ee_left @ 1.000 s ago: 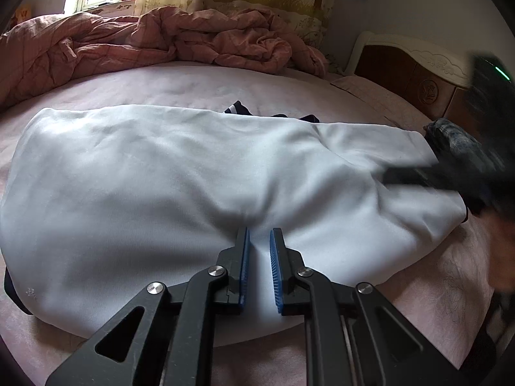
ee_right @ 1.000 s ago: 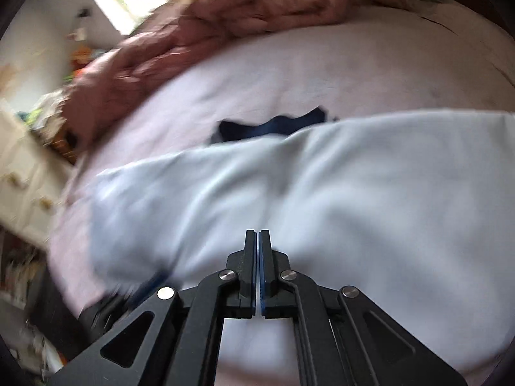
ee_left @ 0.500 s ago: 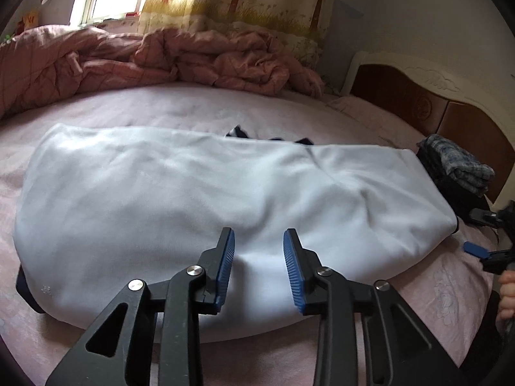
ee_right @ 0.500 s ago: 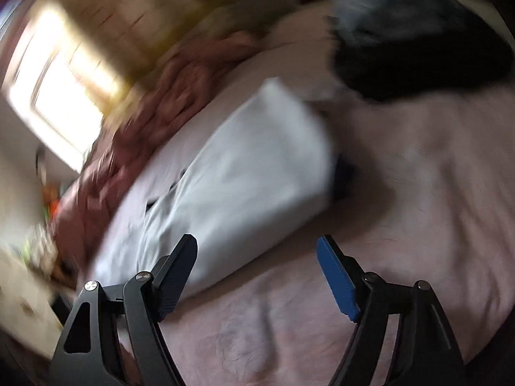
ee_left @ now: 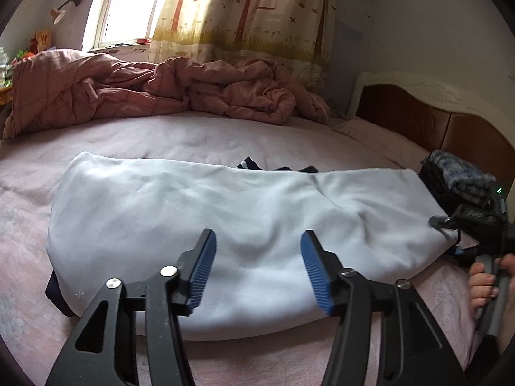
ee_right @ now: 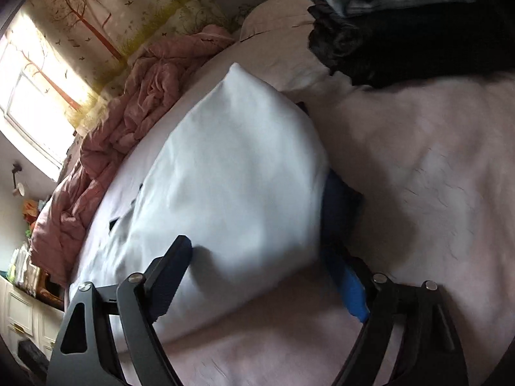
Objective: Fold large clothes
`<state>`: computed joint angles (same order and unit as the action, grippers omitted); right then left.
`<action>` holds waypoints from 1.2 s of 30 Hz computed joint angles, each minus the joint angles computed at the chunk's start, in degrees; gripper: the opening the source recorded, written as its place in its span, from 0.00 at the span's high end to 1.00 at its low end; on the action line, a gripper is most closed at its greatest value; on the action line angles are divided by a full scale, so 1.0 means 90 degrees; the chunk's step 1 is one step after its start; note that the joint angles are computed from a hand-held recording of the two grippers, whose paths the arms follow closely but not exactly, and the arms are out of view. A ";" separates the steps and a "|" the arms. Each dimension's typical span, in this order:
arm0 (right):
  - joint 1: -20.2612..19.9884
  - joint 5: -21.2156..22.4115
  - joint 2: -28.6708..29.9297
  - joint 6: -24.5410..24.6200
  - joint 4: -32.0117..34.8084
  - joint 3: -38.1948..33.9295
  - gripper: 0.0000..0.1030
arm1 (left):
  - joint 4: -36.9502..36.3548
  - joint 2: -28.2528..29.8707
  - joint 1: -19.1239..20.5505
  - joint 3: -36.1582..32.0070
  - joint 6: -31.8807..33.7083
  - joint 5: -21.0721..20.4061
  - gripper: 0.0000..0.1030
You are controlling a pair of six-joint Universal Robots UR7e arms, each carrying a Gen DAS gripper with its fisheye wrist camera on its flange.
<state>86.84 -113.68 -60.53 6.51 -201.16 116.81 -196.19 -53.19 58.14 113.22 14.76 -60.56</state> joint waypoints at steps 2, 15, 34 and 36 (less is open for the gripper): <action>-0.0019 -0.0028 0.0149 0.0164 -0.0120 -0.0155 0.49 | -0.0074 -0.0044 0.0026 0.0024 -0.0008 -0.0075 0.39; 0.1075 -0.1768 -0.0406 -0.1777 -0.1154 -0.0499 0.84 | -0.0591 -0.0386 -0.0028 0.0243 0.0171 0.0076 0.29; 0.2768 -0.2208 0.1485 -0.4938 -0.1675 -0.1525 0.84 | -0.0728 -0.0667 -0.0035 0.0162 -0.0138 0.0669 0.28; 0.2848 -0.2045 0.1682 -0.4800 -0.1609 -0.1607 0.84 | -0.0723 -0.0718 -0.0013 0.0140 -0.0156 0.0689 0.28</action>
<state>112.47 -132.09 -45.39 -36.70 -215.64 102.34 -202.70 -59.66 58.02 114.48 13.36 -54.36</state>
